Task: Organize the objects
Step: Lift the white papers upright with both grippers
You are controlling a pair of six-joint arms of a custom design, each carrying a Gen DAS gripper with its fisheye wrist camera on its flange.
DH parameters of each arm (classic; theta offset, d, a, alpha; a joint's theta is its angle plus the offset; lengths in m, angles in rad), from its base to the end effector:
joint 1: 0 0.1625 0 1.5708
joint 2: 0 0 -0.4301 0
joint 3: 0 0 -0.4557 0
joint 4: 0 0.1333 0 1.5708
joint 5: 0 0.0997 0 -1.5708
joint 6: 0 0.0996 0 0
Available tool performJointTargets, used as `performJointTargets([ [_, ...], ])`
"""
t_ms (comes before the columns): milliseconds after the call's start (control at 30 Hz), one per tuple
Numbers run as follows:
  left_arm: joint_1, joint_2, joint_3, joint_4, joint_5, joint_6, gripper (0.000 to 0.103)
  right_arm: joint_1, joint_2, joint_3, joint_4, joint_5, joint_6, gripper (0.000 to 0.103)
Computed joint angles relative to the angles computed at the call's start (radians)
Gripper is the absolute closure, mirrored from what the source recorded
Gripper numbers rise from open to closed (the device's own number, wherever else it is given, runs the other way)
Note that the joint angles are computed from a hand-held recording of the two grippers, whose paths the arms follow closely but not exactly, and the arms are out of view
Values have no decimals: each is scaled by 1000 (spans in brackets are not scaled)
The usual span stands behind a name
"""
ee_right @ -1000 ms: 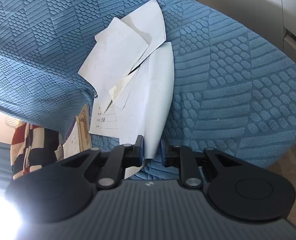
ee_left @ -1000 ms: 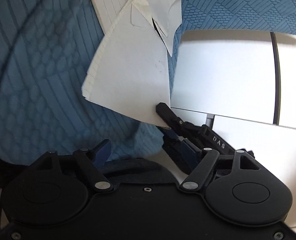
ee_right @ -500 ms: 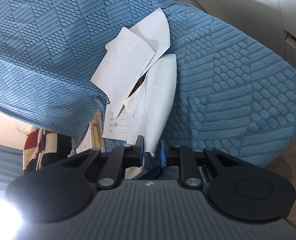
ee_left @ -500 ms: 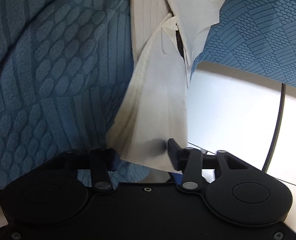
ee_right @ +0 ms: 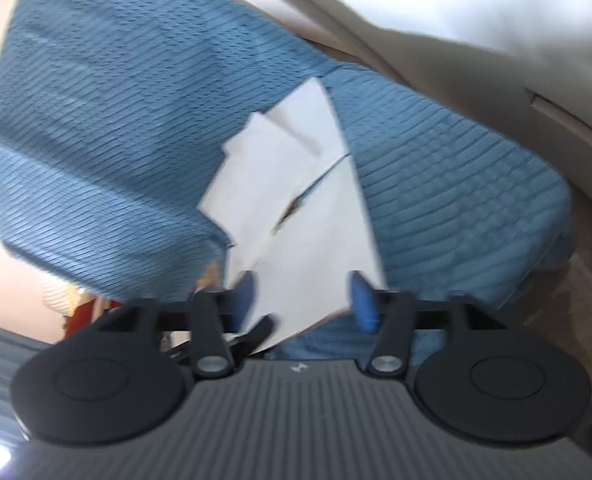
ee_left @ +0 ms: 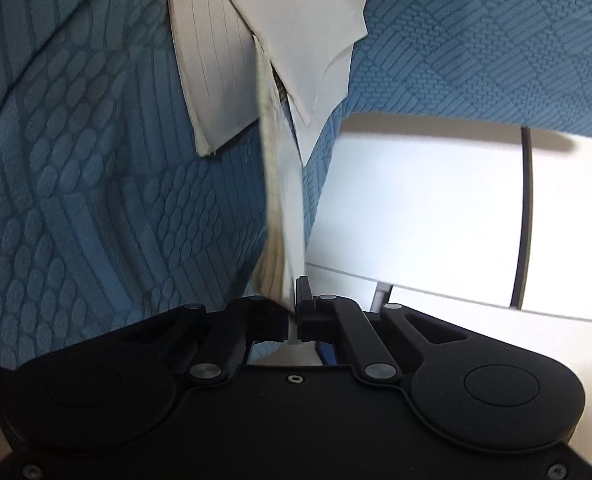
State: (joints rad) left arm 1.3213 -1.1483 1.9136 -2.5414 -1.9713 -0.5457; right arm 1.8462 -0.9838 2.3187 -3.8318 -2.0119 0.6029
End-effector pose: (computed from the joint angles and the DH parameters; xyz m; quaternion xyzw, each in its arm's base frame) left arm -0.0619 -0.6254 0.1696 0.1237 -0.9672 0.0160 0.2213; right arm 0.2170 -0.4340 0.1031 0.2387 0.8454 -0.4777 0.0082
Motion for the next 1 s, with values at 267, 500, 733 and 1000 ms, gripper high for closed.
performJointTargets([
  [267, -10, -32, 24, 14, -8, 17, 101, 40, 159, -73, -123, 75, 195, 27],
  [500, -14, -69, 25, 64, 12, 39, 100, 11, 229, -101, -132, 91, 316, 45],
  [733, -25, -103, 35, 81, 43, 53, 100, 58, 220, -123, -50, -111, 266, 80],
  [1000, -23, -157, 42, 122, 61, 59, 99, 129, 228, -160, -24, -212, 176, 92],
])
